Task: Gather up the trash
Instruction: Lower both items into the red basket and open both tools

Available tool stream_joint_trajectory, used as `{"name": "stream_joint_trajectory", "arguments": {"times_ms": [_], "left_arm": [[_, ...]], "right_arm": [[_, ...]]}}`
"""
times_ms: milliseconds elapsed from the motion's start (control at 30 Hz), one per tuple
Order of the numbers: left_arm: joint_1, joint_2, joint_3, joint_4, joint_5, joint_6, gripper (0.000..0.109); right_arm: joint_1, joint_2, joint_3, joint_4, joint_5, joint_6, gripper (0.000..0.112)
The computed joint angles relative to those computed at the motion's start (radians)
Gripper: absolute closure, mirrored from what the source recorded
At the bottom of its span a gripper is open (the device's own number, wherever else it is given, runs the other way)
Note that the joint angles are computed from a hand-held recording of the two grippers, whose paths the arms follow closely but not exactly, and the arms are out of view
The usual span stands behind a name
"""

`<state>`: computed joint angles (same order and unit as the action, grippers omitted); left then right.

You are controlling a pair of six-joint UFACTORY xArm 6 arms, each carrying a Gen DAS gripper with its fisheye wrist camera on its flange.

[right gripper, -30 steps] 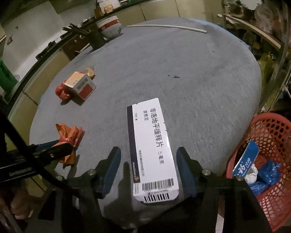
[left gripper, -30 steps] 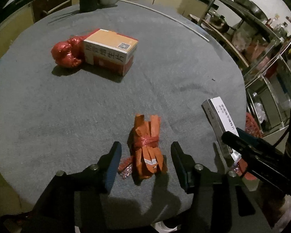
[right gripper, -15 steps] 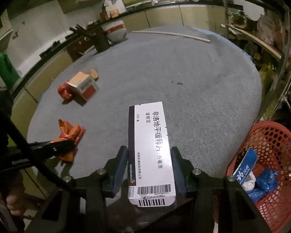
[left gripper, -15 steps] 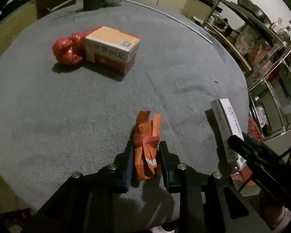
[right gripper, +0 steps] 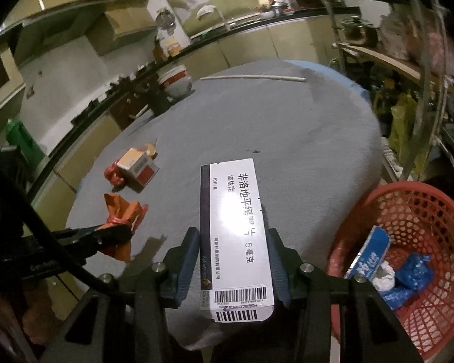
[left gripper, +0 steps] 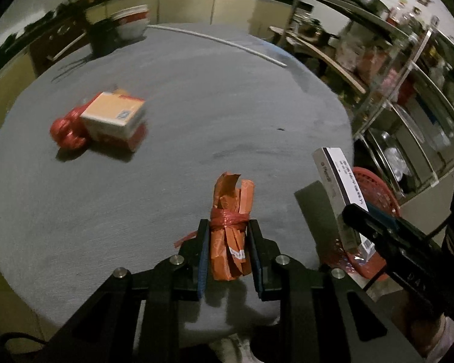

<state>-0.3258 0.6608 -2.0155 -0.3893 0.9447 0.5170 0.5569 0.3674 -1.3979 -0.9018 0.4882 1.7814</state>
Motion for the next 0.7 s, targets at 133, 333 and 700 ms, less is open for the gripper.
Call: {"name": "stream_joint_trajectory", "arguments": {"times_ms": [133, 333, 700], "left_arm": [[-0.015, -0.061, 0.077, -0.009, -0.010, 0.052, 0.083], [-0.063, -0.081, 0.090, -0.009, 0.009, 0.093, 0.083], [-0.173, -0.058, 0.052, -0.025, 0.075, 0.164, 0.083]], "right_arm": [[-0.008, -0.077, 0.095, -0.073, 0.005, 0.108, 0.065], [-0.019, -0.188, 0.227, -0.149, 0.027, 0.243, 0.065], [-0.026, -0.435, 0.516, -0.201, 0.101, 0.467, 0.065]]}}
